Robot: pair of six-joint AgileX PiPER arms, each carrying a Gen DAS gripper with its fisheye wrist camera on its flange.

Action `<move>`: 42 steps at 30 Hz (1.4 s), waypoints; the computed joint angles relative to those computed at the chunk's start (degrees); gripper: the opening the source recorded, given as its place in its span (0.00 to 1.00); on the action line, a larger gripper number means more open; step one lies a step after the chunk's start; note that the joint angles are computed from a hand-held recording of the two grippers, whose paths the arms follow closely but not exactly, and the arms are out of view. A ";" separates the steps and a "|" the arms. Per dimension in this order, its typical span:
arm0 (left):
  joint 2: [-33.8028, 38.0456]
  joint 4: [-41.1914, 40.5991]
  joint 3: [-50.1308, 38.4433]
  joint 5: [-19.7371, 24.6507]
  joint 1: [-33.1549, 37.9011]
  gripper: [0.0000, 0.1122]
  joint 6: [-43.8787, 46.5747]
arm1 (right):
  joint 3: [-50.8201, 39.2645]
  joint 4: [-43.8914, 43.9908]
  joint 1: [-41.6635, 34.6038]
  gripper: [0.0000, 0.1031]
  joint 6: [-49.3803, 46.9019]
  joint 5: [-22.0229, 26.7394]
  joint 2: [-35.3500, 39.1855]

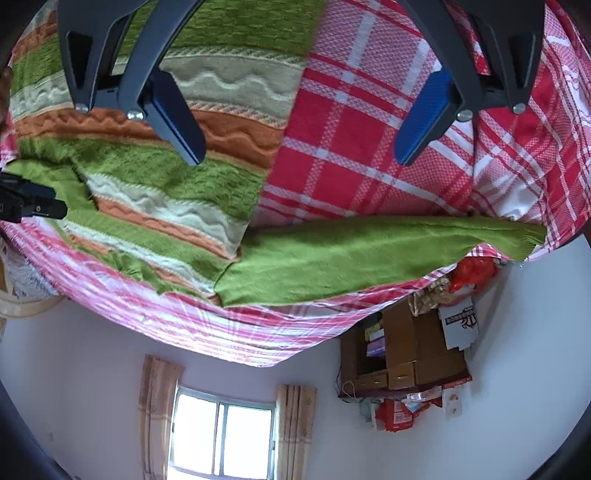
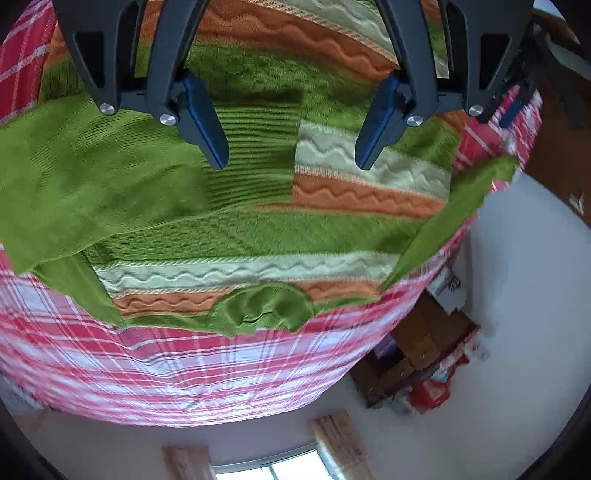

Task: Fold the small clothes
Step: 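Carry the sleeve across the sweater body and release it with the right gripper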

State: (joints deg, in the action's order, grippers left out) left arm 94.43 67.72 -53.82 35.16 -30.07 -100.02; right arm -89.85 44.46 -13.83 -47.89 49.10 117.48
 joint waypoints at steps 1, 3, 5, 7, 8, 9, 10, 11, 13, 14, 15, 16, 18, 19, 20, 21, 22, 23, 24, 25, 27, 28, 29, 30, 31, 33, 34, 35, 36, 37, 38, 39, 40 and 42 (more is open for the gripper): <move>0.54 0.80 0.16 1.01 -0.29 0.92 -0.94 | 1.49 -0.33 0.78 0.69 -0.66 -2.26 -0.81; 1.66 2.04 0.41 2.87 -0.54 0.92 -2.87 | 3.82 -3.53 3.22 0.69 -0.54 -7.23 -1.56; 2.52 2.93 1.17 2.82 0.30 0.92 -5.09 | 3.60 -8.63 5.57 0.67 1.87 -9.12 -0.43; 3.22 1.14 1.34 1.23 1.88 0.92 -4.35 | 6.12 -13.21 8.00 0.51 3.38 -15.39 -0.81; 2.79 1.99 2.47 -1.58 3.12 0.92 -5.94 | 7.33 -16.41 8.92 0.43 5.36 -18.10 -1.56; 1.86 5.01 3.95 -2.44 3.35 0.92 -9.81 | 7.28 -17.32 8.86 0.33 5.85 -18.53 -1.63; 1.75 6.17 4.39 -2.70 3.40 0.92 -11.40 | 5.88 -15.94 7.94 0.24 6.10 -16.66 -0.92; 1.90 5.88 4.28 -2.47 3.22 0.92 -10.97 | 4.22 -15.29 7.17 0.15 6.71 -14.43 -0.22; 2.32 7.11 4.31 -1.62 2.57 0.92 -11.55 | -0.94 -12.39 4.23 0.10 8.13 -7.54 2.34; 2.42 7.91 4.46 -1.45 2.38 0.92 -12.45 | -3.74 -9.75 2.58 0.09 8.81 -3.53 3.92; 2.39 8.55 4.69 -1.54 2.40 0.92 -13.19 | -5.91 -6.51 0.77 0.08 9.09 0.21 5.16; 2.38 9.13 4.85 -1.64 2.44 0.92 -13.86 | -7.49 -3.24 -0.86 0.07 9.11 3.02 6.04; 2.49 10.10 5.09 -1.44 2.32 0.92 -14.99 | -8.62 1.49 -2.92 0.07 9.20 5.70 5.75; 2.63 10.14 5.02 -1.32 2.29 0.92 -15.00 | -9.11 4.16 -3.54 0.07 8.75 6.95 5.24; 2.78 10.14 4.91 -1.17 2.23 0.92 -15.03 | -9.65 6.57 -3.72 0.07 8.42 8.03 4.50; 2.88 10.15 4.84 -1.04 2.18 0.92 -15.13 | -10.20 7.89 -3.56 0.07 8.55 8.73 3.91; 2.97 10.14 4.75 -0.98 2.14 0.92 -15.17 | -11.34 9.82 -3.06 0.07 8.85 9.81 3.55; 2.97 10.14 4.75 -0.98 2.12 0.92 -15.18 | -12.75 11.09 -2.10 0.07 9.59 10.62 3.68; 2.97 10.14 4.75 -0.98 2.12 0.92 -15.18 | -14.29 12.35 -0.85 0.07 10.34 11.14 4.11; 2.97 10.07 4.74 -1.03 2.16 0.92 -15.07 | -15.71 13.45 0.93 0.07 11.22 11.12 4.38; 3.00 10.15 4.75 -0.96 2.09 0.92 -15.19 | -15.99 13.50 3.96 0.07 11.83 9.13 4.03; 2.98 10.19 4.76 -0.98 2.13 0.92 -15.19 | -16.37 13.20 6.08 0.07 12.22 7.69 4.47; 2.98 10.19 4.76 -0.98 2.13 0.92 -15.19 | -16.24 13.26 7.90 0.07 12.23 6.81 4.90; 2.99 10.55 4.88 -0.93 2.03 0.92 -15.65 | -15.73 13.14 9.75 0.07 12.11 5.58 5.40; 3.02 10.70 4.85 -0.94 2.04 0.92 -15.79 | -15.59 12.72 11.85 0.07 12.58 4.01 6.24; 2.99 10.61 4.86 -0.97 2.02 0.92 -15.71 | -15.45 12.40 15.15 0.09 12.82 1.10 8.07; 2.99 10.70 4.89 -0.95 2.00 0.92 -15.84 | -15.03 11.62 16.69 0.11 13.48 -1.38 8.94; 3.02 10.75 4.87 -0.92 1.98 0.92 -15.89 | -14.86 10.47 17.73 0.11 14.52 -3.20 9.83; 3.03 10.87 4.86 -0.88 1.92 0.92 -16.01 | -15.74 8.79 18.28 0.16 15.99 -2.74 11.10; 3.03 10.89 4.88 -0.85 1.92 0.92 -16.03 | -18.48 7.21 18.73 0.22 17.91 0.02 13.55; 3.02 11.13 4.92 -0.78 1.86 0.92 -16.28 | -21.20 6.50 18.30 0.23 19.16 3.70 15.28; 3.05 11.34 4.97 -0.70 1.79 0.92 -16.54 | -22.83 6.78 17.92 0.23 19.69 6.20 16.43; 3.13 11.37 4.91 -0.52 1.65 0.92 -16.61 | -22.17 8.67 17.28 0.23 18.11 6.88 16.13; 3.28 11.09 4.76 -0.01 1.32 0.92 -16.38 | -17.49 12.12 15.82 0.30 12.85 5.72 12.75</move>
